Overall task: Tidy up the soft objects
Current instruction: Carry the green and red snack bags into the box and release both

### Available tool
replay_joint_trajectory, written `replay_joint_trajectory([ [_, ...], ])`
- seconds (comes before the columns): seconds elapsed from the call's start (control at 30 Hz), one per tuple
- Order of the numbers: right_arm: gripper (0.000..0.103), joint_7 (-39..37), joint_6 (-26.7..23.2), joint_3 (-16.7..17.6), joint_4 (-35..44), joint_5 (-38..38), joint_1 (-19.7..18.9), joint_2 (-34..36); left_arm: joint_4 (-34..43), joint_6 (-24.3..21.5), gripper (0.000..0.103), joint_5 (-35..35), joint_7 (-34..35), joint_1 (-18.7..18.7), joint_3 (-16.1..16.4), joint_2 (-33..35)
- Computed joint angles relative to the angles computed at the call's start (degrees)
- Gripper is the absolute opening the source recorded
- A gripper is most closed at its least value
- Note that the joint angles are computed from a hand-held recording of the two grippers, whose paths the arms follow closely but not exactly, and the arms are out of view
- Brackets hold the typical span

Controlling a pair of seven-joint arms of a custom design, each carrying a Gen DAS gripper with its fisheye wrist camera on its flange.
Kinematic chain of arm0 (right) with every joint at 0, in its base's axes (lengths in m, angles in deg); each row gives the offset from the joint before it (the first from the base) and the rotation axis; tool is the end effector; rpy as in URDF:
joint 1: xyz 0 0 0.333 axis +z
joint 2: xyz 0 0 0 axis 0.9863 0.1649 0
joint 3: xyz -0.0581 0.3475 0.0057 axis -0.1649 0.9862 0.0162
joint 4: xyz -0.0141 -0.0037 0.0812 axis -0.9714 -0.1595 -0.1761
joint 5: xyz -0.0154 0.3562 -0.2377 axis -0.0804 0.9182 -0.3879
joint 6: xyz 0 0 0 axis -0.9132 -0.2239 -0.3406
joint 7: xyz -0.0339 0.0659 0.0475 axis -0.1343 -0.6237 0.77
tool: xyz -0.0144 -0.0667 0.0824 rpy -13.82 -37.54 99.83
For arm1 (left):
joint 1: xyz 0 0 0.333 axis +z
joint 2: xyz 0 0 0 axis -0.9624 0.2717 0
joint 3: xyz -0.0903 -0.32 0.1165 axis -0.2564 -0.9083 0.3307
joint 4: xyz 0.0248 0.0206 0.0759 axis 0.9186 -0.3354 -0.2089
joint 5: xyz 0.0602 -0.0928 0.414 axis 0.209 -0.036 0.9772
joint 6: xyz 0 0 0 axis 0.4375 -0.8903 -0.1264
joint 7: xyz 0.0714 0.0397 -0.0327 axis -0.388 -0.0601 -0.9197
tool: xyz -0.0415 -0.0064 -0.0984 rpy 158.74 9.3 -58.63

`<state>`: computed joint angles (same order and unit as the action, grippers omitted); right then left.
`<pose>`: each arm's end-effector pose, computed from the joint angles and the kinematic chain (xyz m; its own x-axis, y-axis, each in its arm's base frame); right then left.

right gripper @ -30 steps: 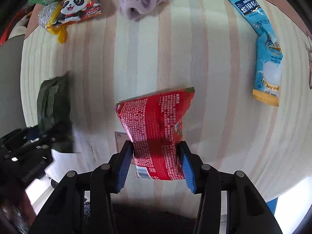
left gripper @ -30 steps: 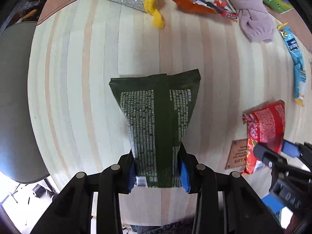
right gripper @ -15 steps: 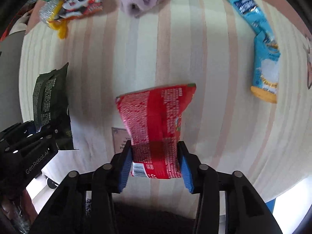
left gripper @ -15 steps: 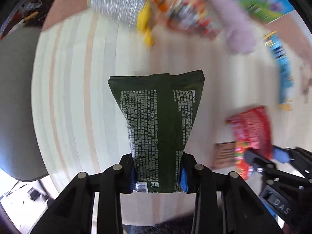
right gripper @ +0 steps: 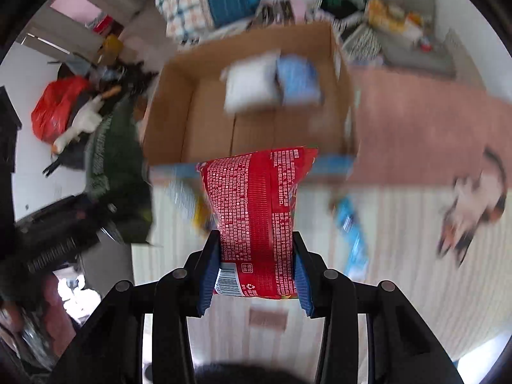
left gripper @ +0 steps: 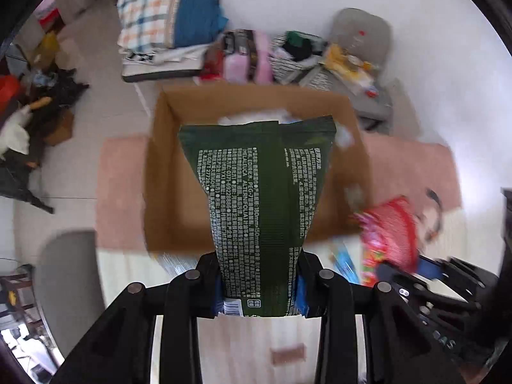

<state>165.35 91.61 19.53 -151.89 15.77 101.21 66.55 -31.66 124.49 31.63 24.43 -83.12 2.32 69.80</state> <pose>0.4134 0.2549 0.5798 -0.5049 -0.8224 -0.2622 -0.8279 0.5473 -0.1224 0.5705 -0.2152 0.5807 -0.5750 -0.8068 0.1357 -0.8128 0.5445 -0.2070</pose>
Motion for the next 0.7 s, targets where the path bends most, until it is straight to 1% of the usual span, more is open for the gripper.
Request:
replay_joint_trajectory([
  [0.07,0.044,-2.31,-0.48,-1.66,2.6,-1.51,-1.57,3.95,6.46,-1.32,0.031,4.54,-3.68,-1.0,-0.85,6.89],
  [0.1,0.044,-3.42,-0.38,-2.52,3.4,-1.27,-2.1,5.57,9.99,-2.11,0.031,7.36,-6.13,-1.77,-1.06,10.55],
  [0.13,0.044,-5.21,-0.19,-3.51,4.37,-0.41,-2.49,8.01,13.72,-3.43,0.031,10.08,-7.12,-2.61,-1.19,14.48],
  [0.23,0.044,-9.08,0.1,-5.36,6.56,1.44,-3.95,13.89,22.55,-6.65,0.031,17.27,-10.62,-5.5,-0.56,23.95],
  [0.3,0.044,-11.07,-0.51,-5.83,8.09,1.56,-4.77,18.02,29.7,-9.73,0.031,21.15,-12.54,-7.84,0.23,30.6],
  [0.37,0.044,-12.99,-0.58,-6.0,8.38,2.23,-5.2,20.85,34.62,-11.62,0.031,23.74,-13.71,-9.57,1.1,35.42],
  [0.4,0.044,-13.6,-0.24,-5.97,7.35,2.71,-5.3,20.95,36.35,-12.37,0.031,24.59,-13.9,-10.15,1.44,37.33],
  [0.47,0.044,-14.84,0.07,-6.13,7.71,3.96,-5.64,23.15,39.63,-13.64,0.031,25.49,-14.31,-11.06,1.91,40.84],
  [0.53,0.044,-15.46,0.03,-6.12,7.72,4.49,-5.81,23.9,42.27,-15.1,0.031,25.72,-13.76,-11.69,1.98,43.27],
  [0.57,0.044,-15.79,0.33,-6.12,7.83,4.84,-5.88,24.42,43.35,-15.81,0.031,25.82,-13.34,-11.97,2.03,44.27],
  [0.7,0.044,-17.33,0.88,-5.98,8.37,7.15,-6.02,25.95,44.58,-15.97,0.031,25.85,-13.13,-12.61,2.22,45.56],
])
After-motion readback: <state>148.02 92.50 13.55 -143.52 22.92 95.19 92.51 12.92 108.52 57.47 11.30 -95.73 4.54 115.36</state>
